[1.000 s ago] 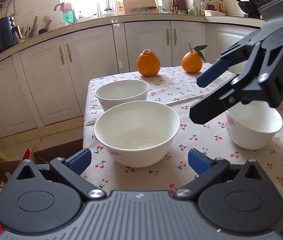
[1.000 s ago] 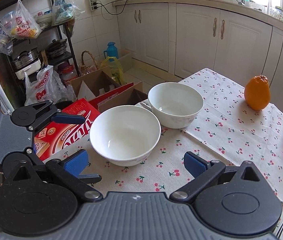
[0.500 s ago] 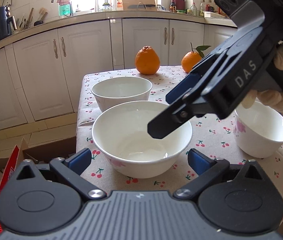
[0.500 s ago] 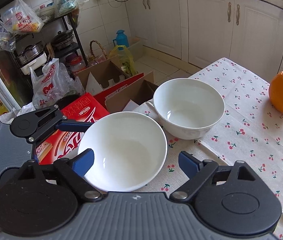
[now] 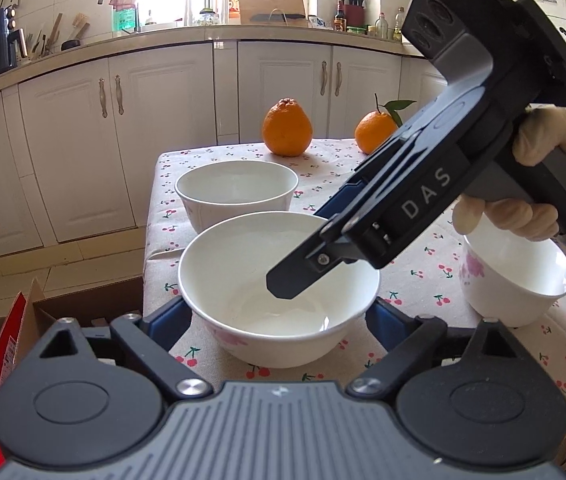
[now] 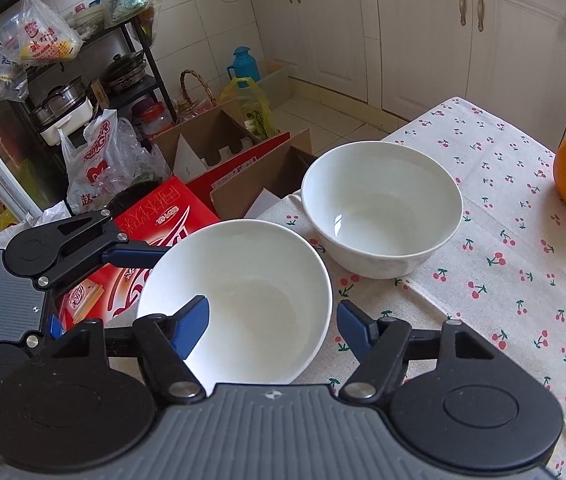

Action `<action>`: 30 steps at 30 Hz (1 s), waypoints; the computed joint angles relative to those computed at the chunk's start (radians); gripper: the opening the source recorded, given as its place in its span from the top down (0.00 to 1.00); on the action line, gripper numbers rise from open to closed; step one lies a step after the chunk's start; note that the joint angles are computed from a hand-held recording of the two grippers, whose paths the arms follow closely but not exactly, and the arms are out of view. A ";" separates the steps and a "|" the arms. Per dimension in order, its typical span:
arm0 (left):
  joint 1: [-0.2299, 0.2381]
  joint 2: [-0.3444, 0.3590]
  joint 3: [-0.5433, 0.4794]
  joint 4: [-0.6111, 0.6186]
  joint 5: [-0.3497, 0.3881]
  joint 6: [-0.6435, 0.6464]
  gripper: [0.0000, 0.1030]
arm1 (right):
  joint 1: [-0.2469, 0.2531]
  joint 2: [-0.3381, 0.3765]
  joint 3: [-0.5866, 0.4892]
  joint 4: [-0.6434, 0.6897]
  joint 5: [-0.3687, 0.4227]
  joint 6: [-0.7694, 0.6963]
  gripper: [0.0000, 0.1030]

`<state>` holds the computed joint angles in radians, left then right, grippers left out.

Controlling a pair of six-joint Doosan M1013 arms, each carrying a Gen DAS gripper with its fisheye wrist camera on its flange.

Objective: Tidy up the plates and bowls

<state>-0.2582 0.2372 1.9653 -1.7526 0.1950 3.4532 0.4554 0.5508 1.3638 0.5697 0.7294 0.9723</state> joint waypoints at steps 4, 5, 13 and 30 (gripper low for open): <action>0.000 -0.001 0.000 0.011 -0.001 -0.010 0.09 | -0.002 -0.001 0.002 0.023 0.006 -0.012 0.29; -0.001 -0.001 -0.001 0.017 -0.002 -0.015 0.09 | -0.002 -0.002 0.003 0.029 0.005 -0.016 0.29; -0.005 -0.002 -0.006 0.108 -0.011 -0.103 0.10 | -0.007 -0.005 0.006 0.053 0.012 -0.016 0.29; -0.043 -0.061 0.014 0.254 -0.010 -0.233 0.09 | -0.027 -0.092 0.101 0.115 -0.004 -0.052 0.29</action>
